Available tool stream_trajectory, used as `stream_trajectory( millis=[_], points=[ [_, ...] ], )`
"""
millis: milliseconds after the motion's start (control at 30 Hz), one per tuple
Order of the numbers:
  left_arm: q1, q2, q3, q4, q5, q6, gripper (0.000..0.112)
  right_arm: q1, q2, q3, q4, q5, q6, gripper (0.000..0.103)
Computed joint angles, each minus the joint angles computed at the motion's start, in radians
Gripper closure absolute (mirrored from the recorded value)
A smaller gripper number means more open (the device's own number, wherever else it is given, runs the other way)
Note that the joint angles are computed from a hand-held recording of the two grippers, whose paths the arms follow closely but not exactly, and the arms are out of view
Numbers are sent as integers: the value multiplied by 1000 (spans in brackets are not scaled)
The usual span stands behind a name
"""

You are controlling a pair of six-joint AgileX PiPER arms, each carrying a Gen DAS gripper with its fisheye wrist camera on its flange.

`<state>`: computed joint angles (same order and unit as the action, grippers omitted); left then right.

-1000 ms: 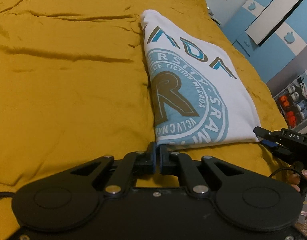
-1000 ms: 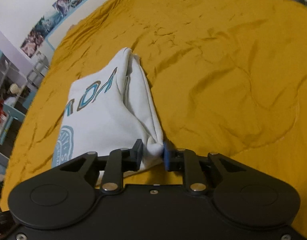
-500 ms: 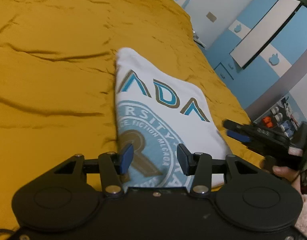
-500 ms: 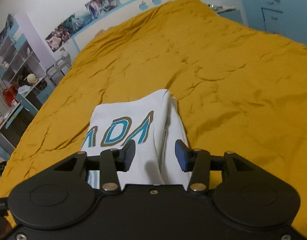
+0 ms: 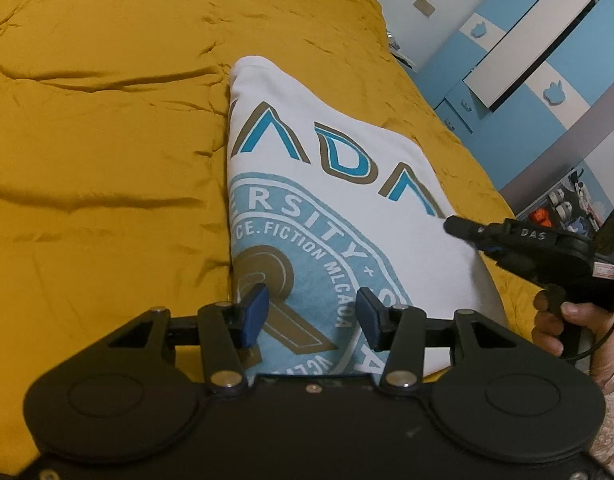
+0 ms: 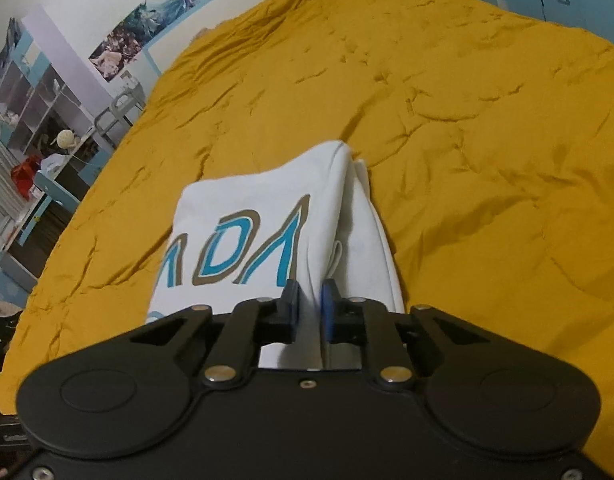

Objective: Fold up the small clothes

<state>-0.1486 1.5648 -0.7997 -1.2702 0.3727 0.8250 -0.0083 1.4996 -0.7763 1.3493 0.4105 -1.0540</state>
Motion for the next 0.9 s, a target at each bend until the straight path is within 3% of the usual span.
stream_trajectory(
  millis=[100, 267, 333, 400, 467, 567, 733, 800, 900],
  points=[
    [10, 13, -2, -32, 10, 41, 62, -1, -30, 29, 67, -16, -54, 97],
    [14, 30, -19, -7, 20, 25, 61, -14, 65, 29, 125, -11, -99, 96],
    [24, 29, -31, 23, 37, -4, 59, -27, 54, 25, 103, 14, -98, 86],
    [30, 29, -50, 74, 48, -59, 58, -24, 35, 6, 21, 18, -37, 56],
    [38, 26, -66, 102, 44, -80, 52, -22, 13, -3, 65, 13, -114, 49],
    [70, 55, -117, 79, 38, -46, 41, -17, 34, -60, 109, -12, -161, 46],
    [143, 234, -324, 36, 55, -80, 37, 16, 192, -234, 136, -84, -190, 45],
    [163, 328, -425, -4, 65, -92, 35, 31, 268, -319, 44, -106, -102, 45],
    [163, 461, -592, 73, 48, -245, 34, 51, 361, -430, -153, -109, 107, 45]
  ],
)
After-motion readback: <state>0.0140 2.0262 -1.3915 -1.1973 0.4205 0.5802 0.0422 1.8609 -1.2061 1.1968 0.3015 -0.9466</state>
